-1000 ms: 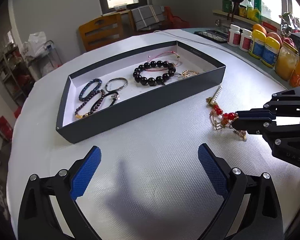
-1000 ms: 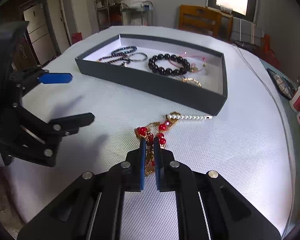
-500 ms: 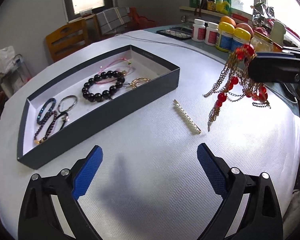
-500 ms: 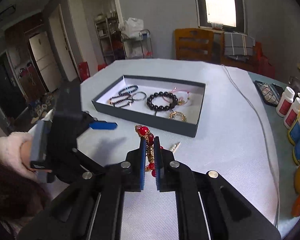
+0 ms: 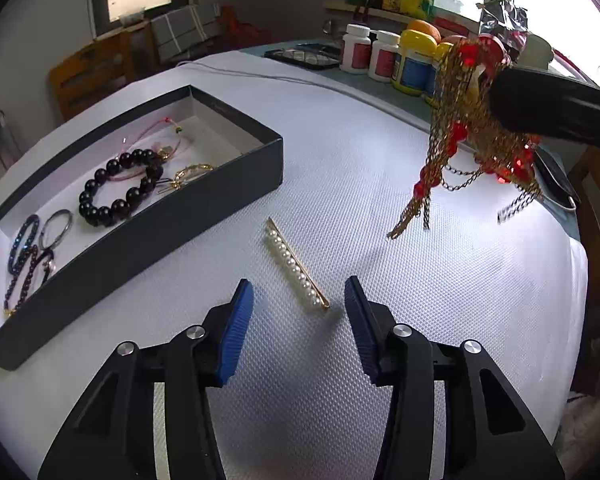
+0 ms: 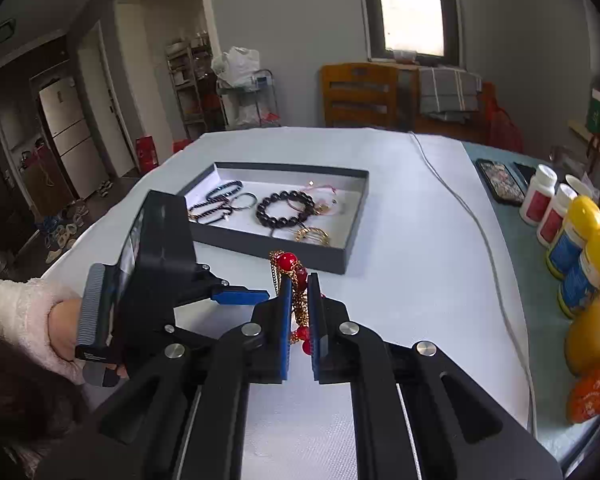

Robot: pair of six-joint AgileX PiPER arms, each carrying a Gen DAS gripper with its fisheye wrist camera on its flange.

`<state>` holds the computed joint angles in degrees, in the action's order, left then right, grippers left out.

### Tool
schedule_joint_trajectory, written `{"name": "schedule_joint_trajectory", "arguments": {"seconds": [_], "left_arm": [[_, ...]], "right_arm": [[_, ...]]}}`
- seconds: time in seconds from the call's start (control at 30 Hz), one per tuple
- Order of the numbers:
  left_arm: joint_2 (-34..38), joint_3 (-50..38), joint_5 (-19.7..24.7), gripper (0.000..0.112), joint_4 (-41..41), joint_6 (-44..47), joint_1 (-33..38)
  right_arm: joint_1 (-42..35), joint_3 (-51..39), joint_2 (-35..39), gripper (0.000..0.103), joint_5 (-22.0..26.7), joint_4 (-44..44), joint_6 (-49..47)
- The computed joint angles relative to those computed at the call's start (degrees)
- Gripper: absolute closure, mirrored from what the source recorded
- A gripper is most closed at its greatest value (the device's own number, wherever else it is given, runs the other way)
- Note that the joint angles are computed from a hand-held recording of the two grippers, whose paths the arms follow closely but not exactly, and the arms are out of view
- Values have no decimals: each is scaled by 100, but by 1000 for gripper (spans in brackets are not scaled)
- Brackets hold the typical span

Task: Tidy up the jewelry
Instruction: 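Grasp the red-bead gold chain with the right tool while the left tool grasps the pearl hair clip, then carry the chain and pearl clip into the box and open both tools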

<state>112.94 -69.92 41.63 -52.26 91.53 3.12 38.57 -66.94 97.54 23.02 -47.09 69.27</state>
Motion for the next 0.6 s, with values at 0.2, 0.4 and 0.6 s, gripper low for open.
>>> {"name": "schedule_joint_trajectory", "arguments": {"seconds": [0.2, 0.4, 0.6], "left_arm": [[67, -77, -226, 101, -77, 154, -106], [154, -291, 228, 105, 71, 176, 158], [-98, -325, 690, 105, -76, 342, 681]], "right_arm": [[-200, 136, 114, 96, -178, 80, 74], [-230, 77, 190, 96, -227, 318, -149], [-268, -384, 356, 96, -161, 703, -751]]}}
